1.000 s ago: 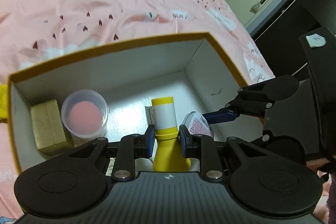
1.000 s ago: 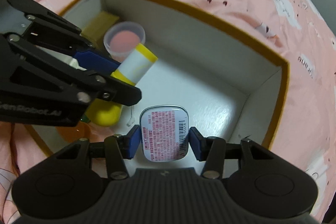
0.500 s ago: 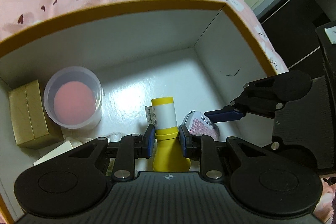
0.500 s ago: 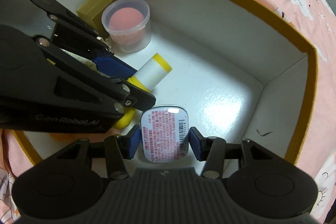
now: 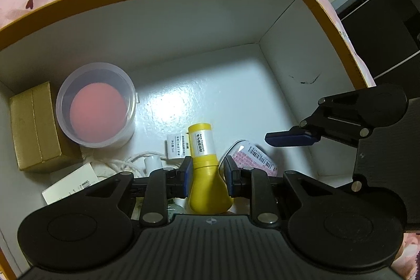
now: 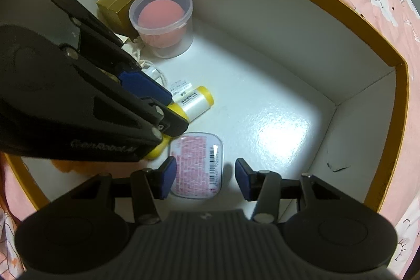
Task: Organize rigid objects
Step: 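Carry the yellow tube and pink tin into the box and open both tools, then lift both tools out of the box toward the white jar and tape measure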
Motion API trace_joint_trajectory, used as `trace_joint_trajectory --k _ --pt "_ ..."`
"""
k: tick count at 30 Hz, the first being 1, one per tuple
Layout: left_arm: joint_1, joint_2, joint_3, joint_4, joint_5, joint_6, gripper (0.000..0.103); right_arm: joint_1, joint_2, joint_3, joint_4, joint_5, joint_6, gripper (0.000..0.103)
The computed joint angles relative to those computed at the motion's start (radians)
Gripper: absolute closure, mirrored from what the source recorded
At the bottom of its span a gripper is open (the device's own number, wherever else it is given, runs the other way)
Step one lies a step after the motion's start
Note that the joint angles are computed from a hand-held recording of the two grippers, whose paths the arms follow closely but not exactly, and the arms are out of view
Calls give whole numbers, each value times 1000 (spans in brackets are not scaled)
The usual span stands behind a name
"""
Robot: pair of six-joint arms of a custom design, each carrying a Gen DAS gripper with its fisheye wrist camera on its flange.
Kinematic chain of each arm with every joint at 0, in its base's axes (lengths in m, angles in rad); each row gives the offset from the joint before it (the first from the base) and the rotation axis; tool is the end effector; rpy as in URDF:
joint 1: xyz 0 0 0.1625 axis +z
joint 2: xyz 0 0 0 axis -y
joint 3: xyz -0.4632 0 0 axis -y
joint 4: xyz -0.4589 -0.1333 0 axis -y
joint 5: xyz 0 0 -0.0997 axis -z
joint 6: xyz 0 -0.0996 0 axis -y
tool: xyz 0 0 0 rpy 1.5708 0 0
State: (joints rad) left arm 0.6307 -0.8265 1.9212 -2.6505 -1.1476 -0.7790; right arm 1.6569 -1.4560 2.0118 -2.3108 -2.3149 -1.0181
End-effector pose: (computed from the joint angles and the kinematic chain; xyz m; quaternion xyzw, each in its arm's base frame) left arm -0.4000 -0.5078 0.0030 0.0802 0.9744 -0.1543 0.1426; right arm 0.1133 -0.5466 0.3268 0.4581 -0.8073 -0.0861 0.3619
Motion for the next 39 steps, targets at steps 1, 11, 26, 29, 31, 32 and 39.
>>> trace_joint_trajectory --k 1,11,26,29,31,32,39 --pt "0 -1 0 1 1 0 72 -1 -1 1 2 1 2 55" --pt "-22 -16 18 -7 46 -24 40 2 -12 30 -71 2 -25 37" --pt "-129 -92 84 -26 239 -45 38 36 -54 52 -120 15 -17 29" --pt "-150 -113 93 3 291 -45 38 59 -57 49 -128 28 -8 29" --pt "-159 -126 100 20 324 -55 38 71 -60 51 -139 44 -5 29" --pt "-165 -135 107 30 343 -69 38 77 -59 49 -141 54 0 29" --pt "-194 -198 147 114 461 -135 38 130 -58 43 -139 125 24 29"
